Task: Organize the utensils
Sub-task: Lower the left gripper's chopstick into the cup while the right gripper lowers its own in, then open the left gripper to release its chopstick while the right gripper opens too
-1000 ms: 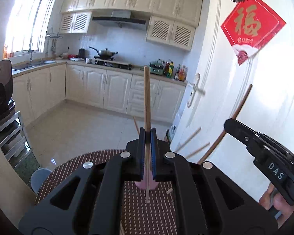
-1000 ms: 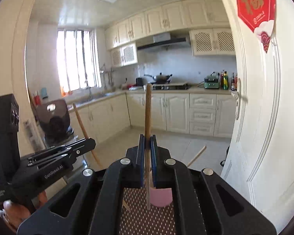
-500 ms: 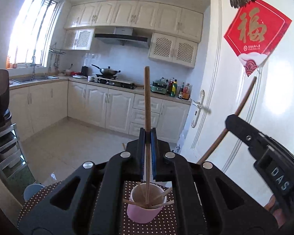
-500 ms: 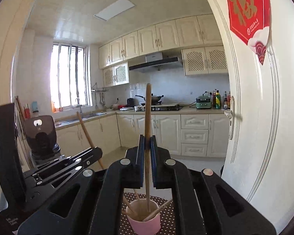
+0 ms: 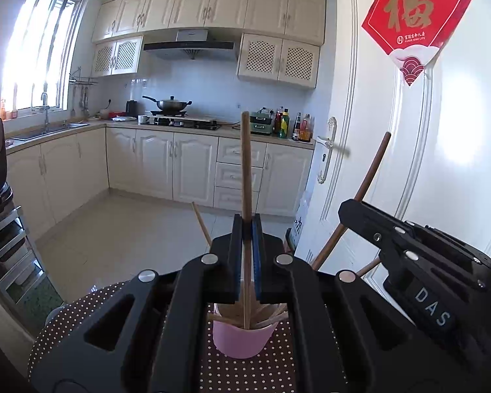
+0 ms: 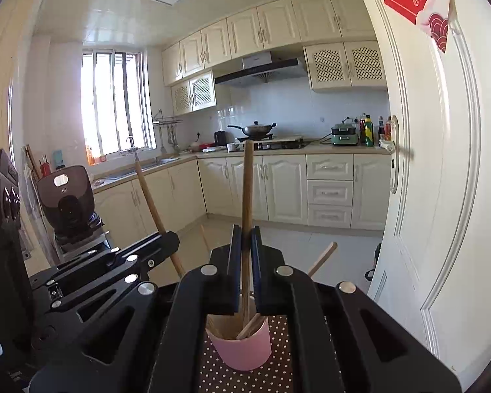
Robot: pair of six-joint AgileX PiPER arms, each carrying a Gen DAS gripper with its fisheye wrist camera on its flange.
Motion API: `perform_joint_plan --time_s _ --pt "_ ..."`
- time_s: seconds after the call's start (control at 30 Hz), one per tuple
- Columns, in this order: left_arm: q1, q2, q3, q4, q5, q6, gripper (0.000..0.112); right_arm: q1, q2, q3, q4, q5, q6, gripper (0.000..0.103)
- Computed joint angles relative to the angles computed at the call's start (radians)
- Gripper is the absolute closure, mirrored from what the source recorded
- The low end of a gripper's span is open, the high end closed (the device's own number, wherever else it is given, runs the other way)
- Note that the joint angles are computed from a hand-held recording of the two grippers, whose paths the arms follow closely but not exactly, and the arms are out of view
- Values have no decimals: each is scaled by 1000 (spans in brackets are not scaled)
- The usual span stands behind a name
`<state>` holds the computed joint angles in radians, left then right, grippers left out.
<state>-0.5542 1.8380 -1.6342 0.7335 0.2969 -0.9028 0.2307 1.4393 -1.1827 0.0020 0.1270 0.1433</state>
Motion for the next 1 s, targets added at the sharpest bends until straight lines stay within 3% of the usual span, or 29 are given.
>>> perform_joint_plan --time_s 0.1,0.2,0.27,0.4,0.6,1.0 --pt "3 -2 4 -71 7 78 106 5 3 -2 -15 21 16 99" --pt "10 -9 17 -133 8 133 106 13 -5 19 -142 16 140 99" --pt "14 -10 13 -184 26 184 106 9 -10 21 -114 23 119 99" --pt "17 -18 9 -207 53 206 106 5 -16 6 -33 54 49 99" --pt "17 -31 -10 -268 110 273 106 10 -19 -19 -33 95 57 98" --pt "32 -149 72 -324 150 332 106 69 -108 -29 -198 195 221 93"
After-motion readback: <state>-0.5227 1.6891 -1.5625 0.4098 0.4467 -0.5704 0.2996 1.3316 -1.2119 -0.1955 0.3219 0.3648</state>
